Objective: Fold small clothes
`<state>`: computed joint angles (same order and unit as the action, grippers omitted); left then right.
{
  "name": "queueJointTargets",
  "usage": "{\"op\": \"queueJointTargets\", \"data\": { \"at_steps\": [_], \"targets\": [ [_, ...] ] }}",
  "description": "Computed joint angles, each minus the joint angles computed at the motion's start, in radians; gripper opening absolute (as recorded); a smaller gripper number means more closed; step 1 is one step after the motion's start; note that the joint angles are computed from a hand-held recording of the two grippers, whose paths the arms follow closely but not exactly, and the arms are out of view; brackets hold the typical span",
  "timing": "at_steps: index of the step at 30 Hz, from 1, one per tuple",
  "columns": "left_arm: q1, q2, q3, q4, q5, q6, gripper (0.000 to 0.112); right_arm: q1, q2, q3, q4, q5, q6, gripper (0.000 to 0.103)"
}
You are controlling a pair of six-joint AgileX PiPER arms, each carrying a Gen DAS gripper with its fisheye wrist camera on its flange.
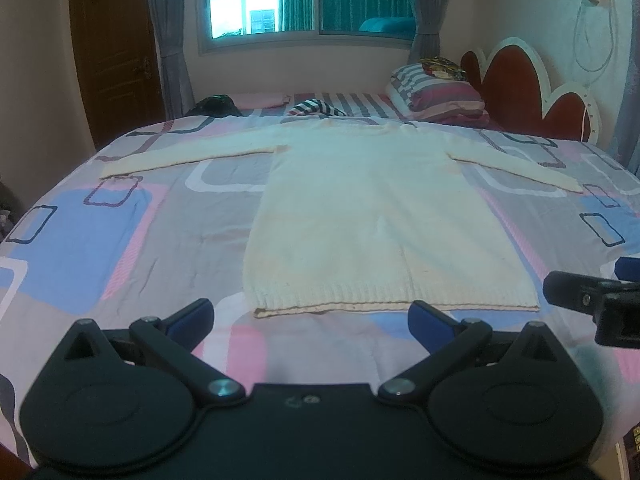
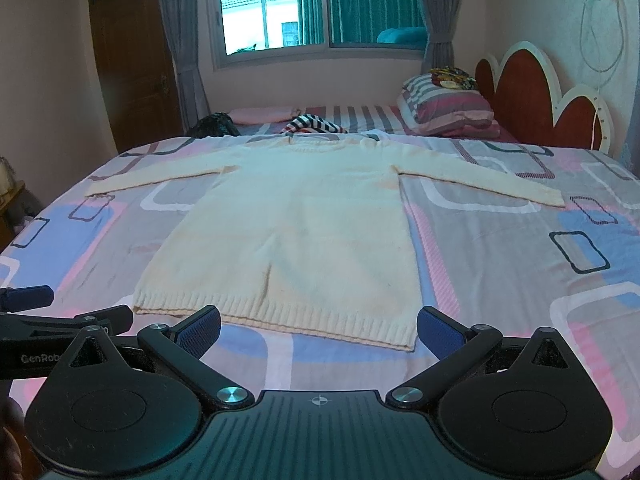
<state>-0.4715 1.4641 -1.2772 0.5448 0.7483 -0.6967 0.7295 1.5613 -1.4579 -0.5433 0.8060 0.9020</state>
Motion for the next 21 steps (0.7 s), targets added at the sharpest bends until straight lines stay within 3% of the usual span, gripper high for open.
{"op": "queueJointTargets", "data": {
  "at_steps": [9,15,19,21],
  "targets": [
    [0.018,0.005,-0.004,-0.034,-0.010,0.028,0.103,-0.001,0.015,-0.017,0.000,0.011,0.010,0.103],
    [-0.028,0.065,-0.055,0.106,-0.007,-0.028,0.103,-0.022,0.015,-0.015,-0.032,0.011,0.070,0.103],
    [0.019,0.094,-0.084,-0.011,-0.107,0.099,0.103,-0.065,0.017,-0.018,-0.065,0.006,0.132,0.103],
    [0.041,0.135,-0.134,-0.072,-0.105,0.152,0.103,-0.082,0.028,-0.030,-0.092,0.016,0.151,0.103]
  ]
}}
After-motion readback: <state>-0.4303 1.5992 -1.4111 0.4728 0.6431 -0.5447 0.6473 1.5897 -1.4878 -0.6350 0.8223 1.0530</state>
